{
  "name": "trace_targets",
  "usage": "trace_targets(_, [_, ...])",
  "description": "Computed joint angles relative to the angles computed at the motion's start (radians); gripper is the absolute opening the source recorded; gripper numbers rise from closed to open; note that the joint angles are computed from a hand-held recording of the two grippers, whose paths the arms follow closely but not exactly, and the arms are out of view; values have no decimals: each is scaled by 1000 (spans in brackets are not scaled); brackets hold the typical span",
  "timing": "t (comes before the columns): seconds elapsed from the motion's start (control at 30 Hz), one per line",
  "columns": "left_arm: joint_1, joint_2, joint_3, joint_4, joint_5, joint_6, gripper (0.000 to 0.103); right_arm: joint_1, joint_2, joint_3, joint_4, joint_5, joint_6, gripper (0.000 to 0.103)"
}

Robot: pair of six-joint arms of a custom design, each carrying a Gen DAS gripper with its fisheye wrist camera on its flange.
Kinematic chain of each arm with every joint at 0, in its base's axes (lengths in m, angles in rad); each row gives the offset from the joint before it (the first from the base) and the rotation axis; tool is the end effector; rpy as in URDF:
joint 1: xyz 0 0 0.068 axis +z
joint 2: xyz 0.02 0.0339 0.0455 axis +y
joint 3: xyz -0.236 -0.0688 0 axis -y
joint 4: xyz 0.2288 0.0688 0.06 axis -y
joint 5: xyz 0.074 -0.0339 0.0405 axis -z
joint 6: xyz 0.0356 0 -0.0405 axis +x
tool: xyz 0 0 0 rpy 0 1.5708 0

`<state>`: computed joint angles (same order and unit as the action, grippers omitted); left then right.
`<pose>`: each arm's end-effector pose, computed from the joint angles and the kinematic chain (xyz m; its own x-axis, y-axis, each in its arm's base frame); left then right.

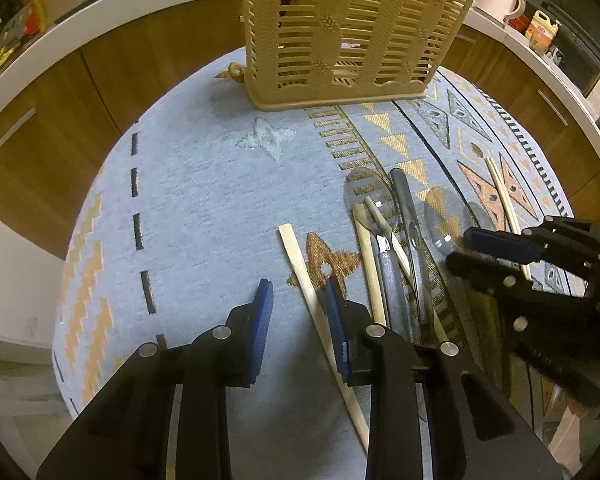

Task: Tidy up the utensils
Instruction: 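Grasp a wooden chopstick with the left tool while the right tool grasps another clear spoon, then lift the chopstick with the left tool while the right tool carries the clear spoon over the holder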

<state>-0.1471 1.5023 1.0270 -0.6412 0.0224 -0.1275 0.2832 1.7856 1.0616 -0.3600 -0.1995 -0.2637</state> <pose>0.2797 -0.0422 0.1991 -0.9015 0.0051 -0.4327 0.0420 0.9962 -0.0758 0.3172 0.0997 0.1412 -0.7247 -0.4770 -0.4973 -0.5716 0.8192 0.0472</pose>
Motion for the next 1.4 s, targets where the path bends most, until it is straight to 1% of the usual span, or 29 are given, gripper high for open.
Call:
trace_targets(0.1, [3, 17, 19, -11, -4, 14, 26, -47, 29, 44, -40, -30, -23, 20])
trace_targets(0.23, [-7, 69, 77, -43, -17, 25, 26, -77, 84, 140, -138, -76, -35, 20])
trace_targets(0.33, [-15, 108, 127, -77, -20, 38, 26, -80, 108, 194, -209, -80, -52, 21])
trace_targets(0.47, [-31, 153, 185, -120, -39, 52, 27, -78, 182, 319, -318, -103, -42, 24])
trace_targets(0.57, [-51, 182, 216, -131, -68, 54, 27, -79, 211, 366, -349, -107, -38, 24])
trace_targets(0.67, [-73, 202, 234, -127, -95, 44, 21, -63, 205, 360, -330, -78, -29, 24])
trace_targets(0.73, [-81, 201, 231, -116, -108, 34, 8, -49, 189, 333, -300, -54, -32, 24])
trace_targets(0.77, [-91, 202, 228, -109, -129, 23, 6, -33, 180, 315, -275, -31, -34, 24])
trace_targets(0.8, [-96, 199, 221, -98, -137, 21, 5, -11, 176, 297, -244, -6, -31, 18])
trace_targets(0.83, [-99, 195, 214, -89, -143, 19, 5, -1, 171, 283, -226, 3, -36, 14])
trace_targets(0.9, [-107, 174, 180, -52, -152, 11, 5, 11, 167, 267, -203, -2, -34, 9])
trace_targets(0.97, [-101, 143, 136, -9, -119, -6, 5, -4, 155, 252, -200, -24, -44, 7])
trace_targets(1.0, [-93, 131, 122, 4, -102, -13, 5, -17, 139, 233, -191, -31, -52, 4])
trace_targets(1.1, [-51, 75, 72, 44, -50, -25, 5, -53, 94, 187, -171, -66, -76, 4])
trace_targets(1.17, [-34, 47, 56, 57, -35, -37, 5, -79, 75, 170, -170, -109, -88, 4])
trace_targets(1.23, [-18, 25, 47, 63, -16, -42, 5, -100, 65, 166, -178, -125, -95, 4])
trace_targets(1.37, [-9, -16, 44, 66, -16, -58, 5, -162, 47, 170, -211, -226, -110, 4])
trace_targets(1.4, [-10, -39, 33, 68, -20, -64, 5, -176, 27, 160, -202, -247, -109, 4])
